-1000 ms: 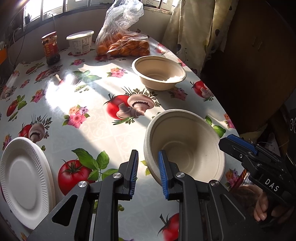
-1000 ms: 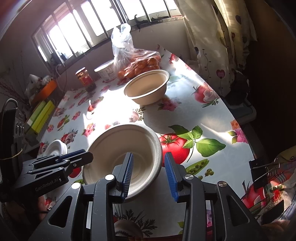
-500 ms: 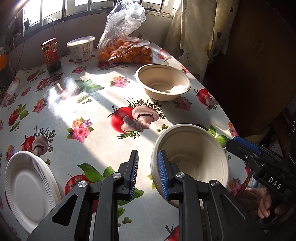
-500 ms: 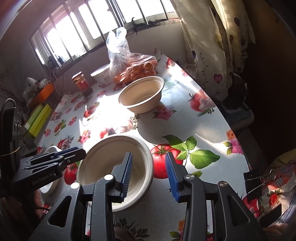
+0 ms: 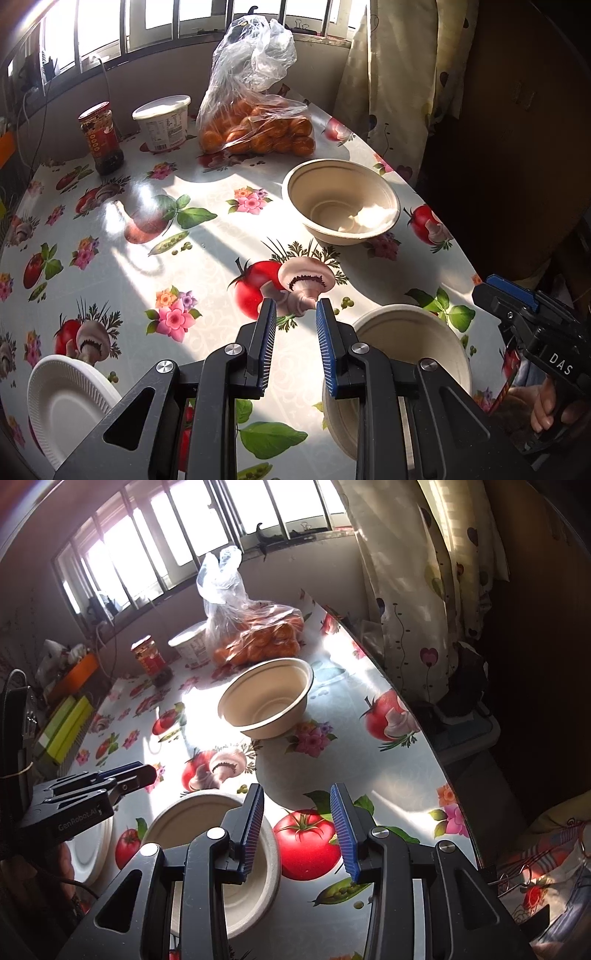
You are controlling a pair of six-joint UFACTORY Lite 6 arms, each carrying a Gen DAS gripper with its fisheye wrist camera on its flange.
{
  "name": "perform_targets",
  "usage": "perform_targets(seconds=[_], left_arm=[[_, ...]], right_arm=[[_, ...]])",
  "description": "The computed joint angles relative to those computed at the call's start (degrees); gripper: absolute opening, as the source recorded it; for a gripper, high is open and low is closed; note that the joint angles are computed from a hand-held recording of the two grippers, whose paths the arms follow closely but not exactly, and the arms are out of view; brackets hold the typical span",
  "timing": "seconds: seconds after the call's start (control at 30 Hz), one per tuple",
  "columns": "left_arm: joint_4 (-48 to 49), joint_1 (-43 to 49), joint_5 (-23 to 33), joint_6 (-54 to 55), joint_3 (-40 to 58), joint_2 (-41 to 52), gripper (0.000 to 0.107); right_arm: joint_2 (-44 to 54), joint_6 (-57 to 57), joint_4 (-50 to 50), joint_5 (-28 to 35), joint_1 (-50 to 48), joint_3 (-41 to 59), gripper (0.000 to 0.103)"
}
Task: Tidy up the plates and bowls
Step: 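Move both open tools toward the remaining beige bowl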
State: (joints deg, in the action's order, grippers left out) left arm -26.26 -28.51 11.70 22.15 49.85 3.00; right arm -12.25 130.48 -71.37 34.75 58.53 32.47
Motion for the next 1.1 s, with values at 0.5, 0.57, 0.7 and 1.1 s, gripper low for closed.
perform_targets(seconds=[0.5, 0.57, 0.7, 1.1], left_arm=[[0.92, 1.17, -0.07, 0.46, 11.38, 11.67, 0.023], [0.69, 1.28, 0.26, 0.7, 12.76, 13.02, 0.023], [1.01, 1.31, 0.5, 0.35, 15.14, 15.49, 0.023], [-8.17, 3.04, 4.06, 9.57, 23.95, 22.69, 0.023]], right_arm=[[3.37, -7.42, -2.94, -8.78, -12.49, 3.46, 0.038], [4.48, -8.71, -3.22, -9.78, -13.82, 4.38, 0.039], [6.6, -9.37, -4.57, -12.44, -16.51, 5.8, 0.039], [12.21, -10.29, -9.07, -19.31, -23.63, 9.63, 0.041]])
